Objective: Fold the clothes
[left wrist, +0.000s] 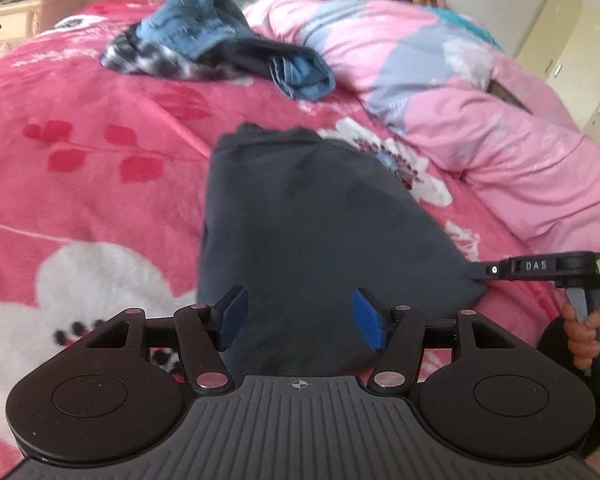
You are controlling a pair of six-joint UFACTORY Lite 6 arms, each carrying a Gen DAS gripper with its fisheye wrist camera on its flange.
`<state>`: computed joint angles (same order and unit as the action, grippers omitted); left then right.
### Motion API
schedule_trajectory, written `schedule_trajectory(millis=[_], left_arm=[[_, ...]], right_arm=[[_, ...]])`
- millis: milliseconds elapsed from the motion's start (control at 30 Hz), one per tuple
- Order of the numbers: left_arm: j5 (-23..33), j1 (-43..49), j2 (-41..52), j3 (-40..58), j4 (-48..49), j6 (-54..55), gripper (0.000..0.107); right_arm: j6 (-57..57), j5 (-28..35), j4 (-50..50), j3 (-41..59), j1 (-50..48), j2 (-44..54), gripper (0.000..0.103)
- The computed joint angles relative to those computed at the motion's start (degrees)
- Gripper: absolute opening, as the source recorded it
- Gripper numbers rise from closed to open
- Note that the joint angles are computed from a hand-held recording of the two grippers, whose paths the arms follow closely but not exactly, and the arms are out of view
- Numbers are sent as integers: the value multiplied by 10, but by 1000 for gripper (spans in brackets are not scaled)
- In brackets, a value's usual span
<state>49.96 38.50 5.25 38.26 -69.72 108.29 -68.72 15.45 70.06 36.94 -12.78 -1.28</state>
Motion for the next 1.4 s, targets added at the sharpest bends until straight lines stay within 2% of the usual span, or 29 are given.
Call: schedule_trajectory(millis=[67,133,300,400,433,467,733,967,1100,1233,1400], left_arm=[[-58,-40,11,-7,-16,-7,59],[-104,-67,-3,-22,-34,5,60],[-105,-84,-70,-41,-30,-13,71],[-116,-108,-102,-40,-24,-53,89],[-122,-120,-110,-37,-19,-71,99],[-127,-130,-117,-34,-14,-86,101],[-171,-190,-167,-53,16,-164,103],[-154,-190,-152,-29,42,-233,103],[-184,-204,-156,-25,45,-247,103],[-209,-219,-165,-26,59,-270,103],[-229,-237,-153,-17,109,-330,103]], right_arm=[[-3,4,0,-5,-5,-12,19],[-54,7,43,-18,-11,-39,19],[-127,28,126,-21,-27,-54,19],[-151,32,154,-20,-28,-49,19],[-159,33,161,-22,-28,-51,20],[-167,34,168,-24,-28,-53,20],[-212,24,217,-31,-27,-61,29],[-226,9,230,-37,-17,-68,37],[-223,-9,231,-39,-5,-73,41],[-180,-20,193,-37,5,-81,41],[-32,-38,54,-31,24,-96,47]])
